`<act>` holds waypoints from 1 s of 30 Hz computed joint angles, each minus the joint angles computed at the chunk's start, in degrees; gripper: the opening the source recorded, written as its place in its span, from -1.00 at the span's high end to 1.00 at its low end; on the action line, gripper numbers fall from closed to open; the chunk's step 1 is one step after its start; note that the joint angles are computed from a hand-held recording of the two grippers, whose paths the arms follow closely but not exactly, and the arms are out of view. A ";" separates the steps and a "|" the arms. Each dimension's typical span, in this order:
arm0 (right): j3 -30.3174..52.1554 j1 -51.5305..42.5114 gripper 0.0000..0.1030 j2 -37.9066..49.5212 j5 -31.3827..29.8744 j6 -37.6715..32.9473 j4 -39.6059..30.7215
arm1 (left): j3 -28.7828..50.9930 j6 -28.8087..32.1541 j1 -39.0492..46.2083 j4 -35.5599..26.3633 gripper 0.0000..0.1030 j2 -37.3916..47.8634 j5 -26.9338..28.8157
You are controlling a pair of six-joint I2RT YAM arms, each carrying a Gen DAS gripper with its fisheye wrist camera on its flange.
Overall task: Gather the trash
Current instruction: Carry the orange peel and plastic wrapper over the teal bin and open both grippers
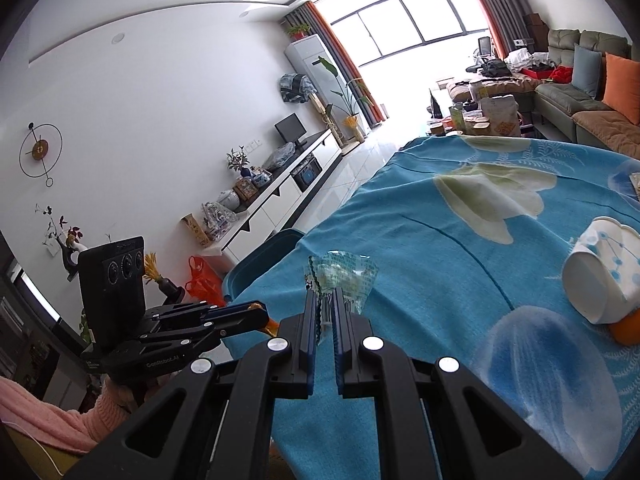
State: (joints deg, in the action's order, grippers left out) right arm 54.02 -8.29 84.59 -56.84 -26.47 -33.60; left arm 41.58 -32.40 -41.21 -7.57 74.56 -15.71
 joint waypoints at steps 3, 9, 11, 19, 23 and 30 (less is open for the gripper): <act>0.33 2.20 0.88 -0.02 0.07 1.30 0.39 | -0.95 -0.41 0.44 -1.14 0.73 -2.21 -1.13; 1.64 7.18 0.88 1.10 0.38 4.72 3.13 | -2.03 -0.82 1.52 -3.98 0.73 -6.64 -3.69; 2.30 8.80 0.88 1.90 0.22 5.86 4.02 | -2.19 -0.84 2.03 -5.29 0.73 -8.00 -4.61; 4.91 14.94 0.88 4.34 0.66 9.74 6.55 | -2.55 -0.69 4.65 -9.82 0.73 -12.92 -7.60; 5.81 17.83 0.88 5.39 0.96 11.99 8.34 | -3.00 -0.59 6.14 -11.56 0.73 -15.27 -8.39; 8.64 22.42 0.88 8.35 2.22 15.54 10.67 | -3.57 -0.12 9.08 -14.09 0.73 -18.31 -9.45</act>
